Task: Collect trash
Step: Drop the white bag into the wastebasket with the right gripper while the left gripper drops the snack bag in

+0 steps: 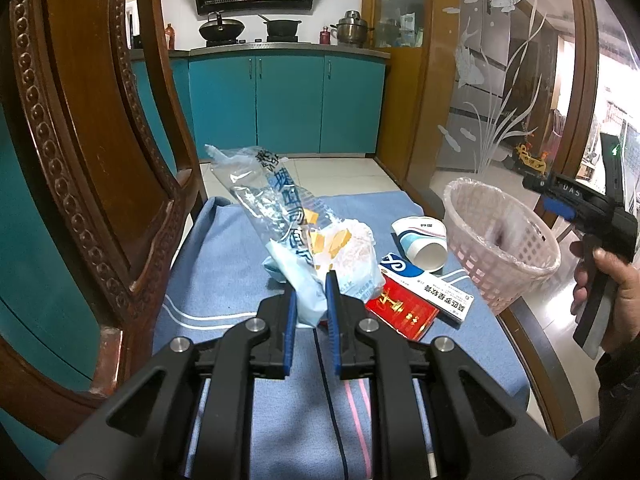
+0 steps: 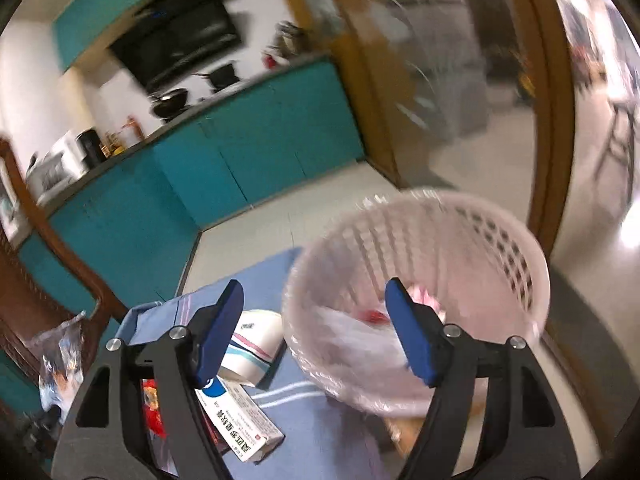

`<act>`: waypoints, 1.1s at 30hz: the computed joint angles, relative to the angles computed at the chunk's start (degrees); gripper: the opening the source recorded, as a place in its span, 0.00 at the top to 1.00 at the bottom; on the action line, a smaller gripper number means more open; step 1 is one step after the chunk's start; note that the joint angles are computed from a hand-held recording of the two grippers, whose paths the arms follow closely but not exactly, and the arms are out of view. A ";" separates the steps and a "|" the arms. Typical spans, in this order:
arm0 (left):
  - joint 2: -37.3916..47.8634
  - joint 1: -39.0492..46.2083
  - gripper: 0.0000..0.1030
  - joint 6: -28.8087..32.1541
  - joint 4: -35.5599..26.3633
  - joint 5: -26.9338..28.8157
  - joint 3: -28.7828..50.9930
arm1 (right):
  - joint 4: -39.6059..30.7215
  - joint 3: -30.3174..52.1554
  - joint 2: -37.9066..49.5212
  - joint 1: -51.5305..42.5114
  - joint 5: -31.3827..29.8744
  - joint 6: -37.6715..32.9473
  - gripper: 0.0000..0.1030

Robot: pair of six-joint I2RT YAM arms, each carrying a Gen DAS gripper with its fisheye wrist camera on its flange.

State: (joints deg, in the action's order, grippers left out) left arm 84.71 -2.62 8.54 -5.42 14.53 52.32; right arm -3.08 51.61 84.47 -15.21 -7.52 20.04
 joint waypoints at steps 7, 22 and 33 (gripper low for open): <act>-1.02 -2.32 0.86 1.75 1.44 -0.05 -1.90 | 5.08 -9.56 -16.41 -0.08 1.12 4.36 0.04; 22.78 -32.38 0.81 -3.49 -5.61 -5.59 30.13 | 11.44 -13.41 -21.92 -13.59 -0.48 12.89 0.04; 20.35 -26.56 0.13 -6.34 -4.46 -12.75 23.58 | 5.33 -10.06 -19.23 -9.36 -2.52 8.09 0.04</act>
